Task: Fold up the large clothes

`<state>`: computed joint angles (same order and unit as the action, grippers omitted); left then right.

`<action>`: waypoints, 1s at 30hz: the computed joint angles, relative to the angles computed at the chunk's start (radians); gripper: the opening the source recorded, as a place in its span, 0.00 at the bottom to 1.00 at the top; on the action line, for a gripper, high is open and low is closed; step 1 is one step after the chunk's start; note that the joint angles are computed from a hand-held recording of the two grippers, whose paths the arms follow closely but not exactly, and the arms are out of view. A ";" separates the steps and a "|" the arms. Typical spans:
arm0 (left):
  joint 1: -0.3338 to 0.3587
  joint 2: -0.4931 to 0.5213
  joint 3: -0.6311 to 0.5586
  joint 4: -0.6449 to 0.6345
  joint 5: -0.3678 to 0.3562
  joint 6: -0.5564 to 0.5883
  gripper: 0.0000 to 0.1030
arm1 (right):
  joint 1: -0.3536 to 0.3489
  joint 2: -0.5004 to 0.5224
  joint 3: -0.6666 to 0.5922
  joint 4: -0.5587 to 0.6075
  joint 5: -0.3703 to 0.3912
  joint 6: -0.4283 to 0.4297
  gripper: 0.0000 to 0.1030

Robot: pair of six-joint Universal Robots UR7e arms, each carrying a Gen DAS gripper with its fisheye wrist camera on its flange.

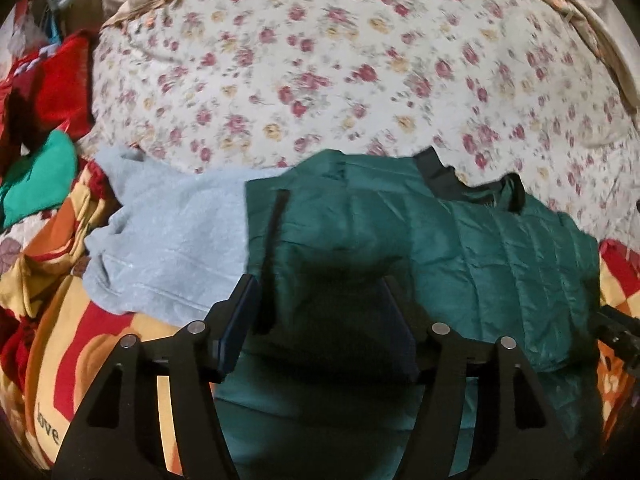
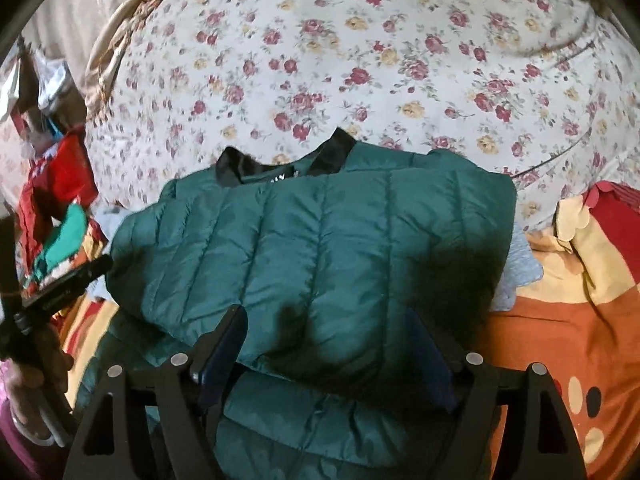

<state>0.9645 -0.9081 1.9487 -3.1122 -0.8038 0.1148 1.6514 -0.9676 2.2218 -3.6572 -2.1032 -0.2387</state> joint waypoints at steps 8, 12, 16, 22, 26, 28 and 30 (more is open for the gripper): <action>0.019 0.108 -0.064 0.000 0.049 0.067 0.61 | -0.046 0.088 -0.056 -0.030 -0.007 0.019 0.77; 0.030 0.152 -0.101 -0.031 0.061 0.127 0.61 | -0.052 0.134 -0.090 -0.072 -0.017 0.004 0.85; 0.036 0.167 -0.122 -0.016 0.066 0.132 0.61 | -0.041 0.153 -0.119 -0.044 -0.044 -0.011 0.89; 0.043 0.160 -0.126 0.008 0.050 0.106 0.61 | -0.012 0.093 -0.068 -0.044 -0.038 -0.006 0.89; 0.045 0.162 -0.125 0.004 0.049 0.101 0.62 | 0.014 0.078 -0.037 -0.123 -0.075 -0.054 0.88; 0.044 0.165 -0.125 0.001 0.054 0.098 0.62 | 0.003 0.058 -0.034 -0.111 -0.082 -0.049 0.86; 0.043 0.168 -0.127 0.001 0.058 0.096 0.62 | -0.021 0.041 -0.038 -0.063 -0.081 -0.013 0.73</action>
